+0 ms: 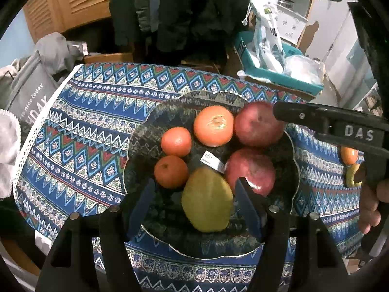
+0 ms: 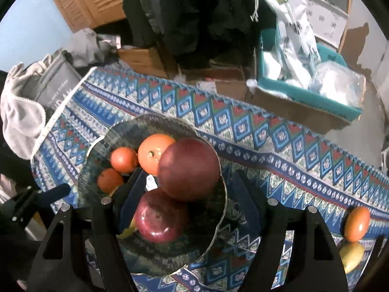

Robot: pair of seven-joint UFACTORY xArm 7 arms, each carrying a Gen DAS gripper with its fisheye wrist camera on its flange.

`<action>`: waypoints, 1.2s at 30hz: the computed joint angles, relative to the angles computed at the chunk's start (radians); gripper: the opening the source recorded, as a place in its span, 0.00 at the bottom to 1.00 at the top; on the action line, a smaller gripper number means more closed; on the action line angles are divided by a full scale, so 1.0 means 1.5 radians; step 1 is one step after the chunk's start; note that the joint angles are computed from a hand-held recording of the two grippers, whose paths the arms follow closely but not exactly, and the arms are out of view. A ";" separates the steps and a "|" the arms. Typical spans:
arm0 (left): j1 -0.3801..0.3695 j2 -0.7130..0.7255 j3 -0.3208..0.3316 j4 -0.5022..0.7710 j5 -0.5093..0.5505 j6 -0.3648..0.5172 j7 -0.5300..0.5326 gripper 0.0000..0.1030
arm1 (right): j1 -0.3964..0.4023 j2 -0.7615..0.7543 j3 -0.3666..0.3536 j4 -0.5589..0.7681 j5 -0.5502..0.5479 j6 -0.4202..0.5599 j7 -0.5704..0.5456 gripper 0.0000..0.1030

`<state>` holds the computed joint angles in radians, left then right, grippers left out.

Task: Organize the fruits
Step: 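Open the left gripper to drop the pear while the right gripper releases the apple into the bowl, then move both open grippers back toward the last orange and yellow apple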

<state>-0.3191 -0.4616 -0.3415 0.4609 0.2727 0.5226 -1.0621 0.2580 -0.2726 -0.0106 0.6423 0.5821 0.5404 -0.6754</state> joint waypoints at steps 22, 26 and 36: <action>0.025 -0.048 -0.059 0.044 0.059 0.018 -0.065 0.73 | -0.030 -0.177 -0.042 -0.061 -0.109 -0.007 0.065 0.73; 0.020 -0.041 -0.062 0.061 0.067 0.020 -0.072 0.73 | -0.041 -0.212 -0.053 -0.077 -0.135 -0.006 0.069 0.73; 0.013 -0.023 -0.080 0.109 0.094 0.031 -0.089 0.74 | -0.070 -0.290 -0.102 -0.099 -0.166 0.027 0.054 0.77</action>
